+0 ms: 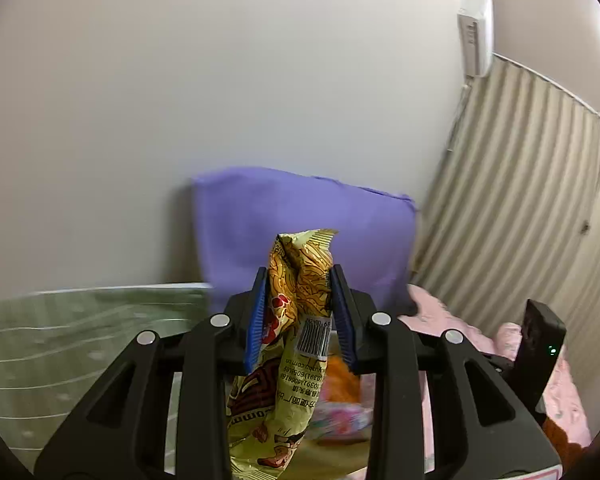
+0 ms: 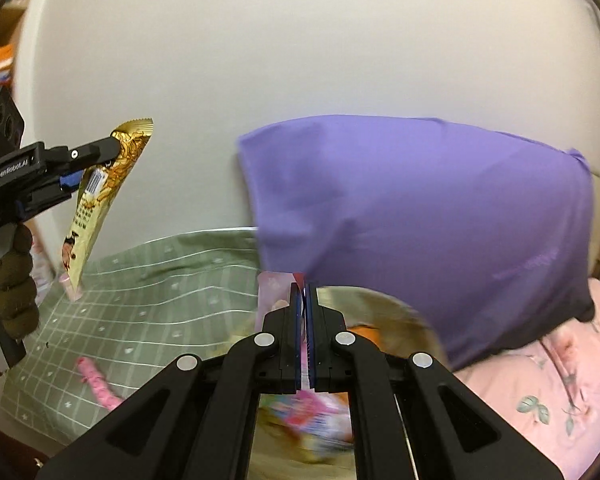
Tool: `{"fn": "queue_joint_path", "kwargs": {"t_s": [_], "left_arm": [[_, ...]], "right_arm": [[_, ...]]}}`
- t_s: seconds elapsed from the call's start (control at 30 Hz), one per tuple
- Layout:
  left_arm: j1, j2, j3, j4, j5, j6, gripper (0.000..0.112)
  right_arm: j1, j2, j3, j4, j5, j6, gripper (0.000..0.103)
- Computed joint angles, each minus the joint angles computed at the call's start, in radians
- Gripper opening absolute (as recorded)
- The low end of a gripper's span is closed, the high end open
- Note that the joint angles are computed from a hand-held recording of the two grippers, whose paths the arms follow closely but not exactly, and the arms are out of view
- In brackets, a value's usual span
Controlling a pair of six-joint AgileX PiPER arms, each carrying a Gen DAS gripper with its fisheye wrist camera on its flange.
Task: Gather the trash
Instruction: 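Carry the gold snack and pink wrapper into the yellow bag and open both tools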
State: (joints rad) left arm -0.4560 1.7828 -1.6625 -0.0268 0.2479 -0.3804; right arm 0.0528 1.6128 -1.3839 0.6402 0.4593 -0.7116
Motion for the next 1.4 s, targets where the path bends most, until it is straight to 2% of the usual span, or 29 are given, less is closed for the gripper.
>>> {"fn": "queue_joint_path", "kwargs": {"t_s": [0.2,0.23,0.3,0.37,0.47,0.53,0.63,0.83,0.93,1.0,1.07,1.2,1.3,1.4], "left_arm": [[-0.054,0.253,-0.271,-0.364,-0.022,0.262,0.029],[-0.06,0.294,-0.311,-0.384,-0.034,0.268,0.029],[-0.072,0.389,-0.421,-0.346,-0.035,0.193,0.029],[-0.076,0.426,-0.434,-0.372,-0.059,0.177,0.029],[-0.091,0.501,-0.477,-0.187,-0.065,-0.04,0.029],[-0.092,0.511,-0.444,-0.135,-0.064,-0.102,0.029],[-0.09,0.487,-0.342,-0.179,-0.079,-0.049,0.029],[-0.103,0.409,-0.151,0.024,-0.102,-0.227,0.03],[-0.104,0.384,-0.103,-0.065,-0.119,-0.151,0.03],[-0.106,0.387,-0.12,-0.107,-0.099,-0.103,0.03],[-0.114,0.402,-0.167,-0.042,-0.052,-0.145,0.03],[-0.124,0.445,-0.269,-0.02,0.064,-0.134,0.03],[-0.152,0.446,-0.288,0.1,0.133,-0.172,0.029],[-0.164,0.438,-0.282,0.157,0.171,-0.184,0.029]], "right_arm": [[-0.134,0.035,-0.019,0.072,0.05,-0.108,0.004],[-0.147,0.043,-0.025,0.08,0.057,-0.121,0.004],[-0.17,0.066,-0.043,0.103,0.073,-0.152,0.004],[-0.183,0.093,-0.065,0.119,0.094,-0.172,0.004],[-0.179,0.154,-0.118,0.116,0.128,-0.177,0.004],[-0.173,0.179,-0.135,0.121,0.148,-0.187,0.004],[-0.165,0.219,-0.156,0.135,0.175,-0.207,0.004],[-0.15,0.261,-0.16,0.153,0.214,-0.234,0.004],[-0.153,0.259,-0.148,0.163,0.221,-0.248,0.004],[-0.16,0.258,-0.146,0.165,0.224,-0.251,0.004],[-0.172,0.257,-0.148,0.173,0.231,-0.25,0.004],[-0.197,0.278,-0.176,0.191,0.288,-0.242,0.004],[-0.189,0.288,-0.186,0.182,0.306,-0.262,0.004],[-0.181,0.314,-0.215,0.179,0.329,-0.271,0.004]]}}
